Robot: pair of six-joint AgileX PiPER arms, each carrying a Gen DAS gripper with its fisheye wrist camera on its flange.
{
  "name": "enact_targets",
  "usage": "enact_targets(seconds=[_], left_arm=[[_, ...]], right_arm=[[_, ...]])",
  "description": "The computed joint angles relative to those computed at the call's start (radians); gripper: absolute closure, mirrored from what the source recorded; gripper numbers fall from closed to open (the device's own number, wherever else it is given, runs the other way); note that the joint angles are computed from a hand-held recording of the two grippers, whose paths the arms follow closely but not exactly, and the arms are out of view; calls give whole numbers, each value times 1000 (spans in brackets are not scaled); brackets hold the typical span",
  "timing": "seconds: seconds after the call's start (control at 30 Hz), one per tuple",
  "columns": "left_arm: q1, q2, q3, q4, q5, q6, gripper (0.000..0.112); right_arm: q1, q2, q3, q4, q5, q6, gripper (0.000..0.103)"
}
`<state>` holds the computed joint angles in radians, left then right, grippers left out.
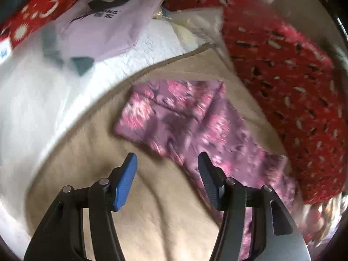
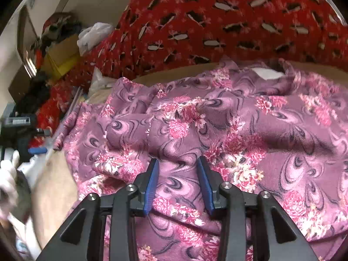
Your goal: Fold small clothes
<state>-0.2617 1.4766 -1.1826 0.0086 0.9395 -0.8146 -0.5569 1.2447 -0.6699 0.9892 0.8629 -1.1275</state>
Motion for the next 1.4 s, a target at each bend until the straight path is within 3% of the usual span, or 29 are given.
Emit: enact_targets(seconds=[0.13,0.23,0.27,0.3,0.33,0.4,0.6,0.8,0.97,1.3,1.4], left_arm=[[-6,106,-103,0,79,84,56],[-68,216,-193,125,166,46,56],[-79,241,-209,158,190,28,62],[-78,257,-214,158,194,26,88],[-70,259,-212,138,193,34,97],[-60,235,-200,118,182,19,104],[-55,106,-208,-94,169,106,104],[-183,105,-345,-239,207,93,104],[-325,217,-498,-305,205,45,104],[-584,599,-959,-326,248,-82,104],[-612,690,-1005,-375,193,-80,104]], right_arm=[[-49,25,3,51,56,-49,64],[-49,31,0,57,57,-54,64],[-52,31,1,61,61,-58,64],[-40,36,7,77,51,-62,64],[-37,41,6,85,54,-63,64],[-55,50,6,98,75,-77,64],[-74,56,-1,98,101,-76,64],[-50,31,-69,-41,130,52,65],[-116,-20,-112,-139,201,63,65],[-464,28,-204,-206,287,-152,65],[-558,87,-225,-217,280,-214,64]])
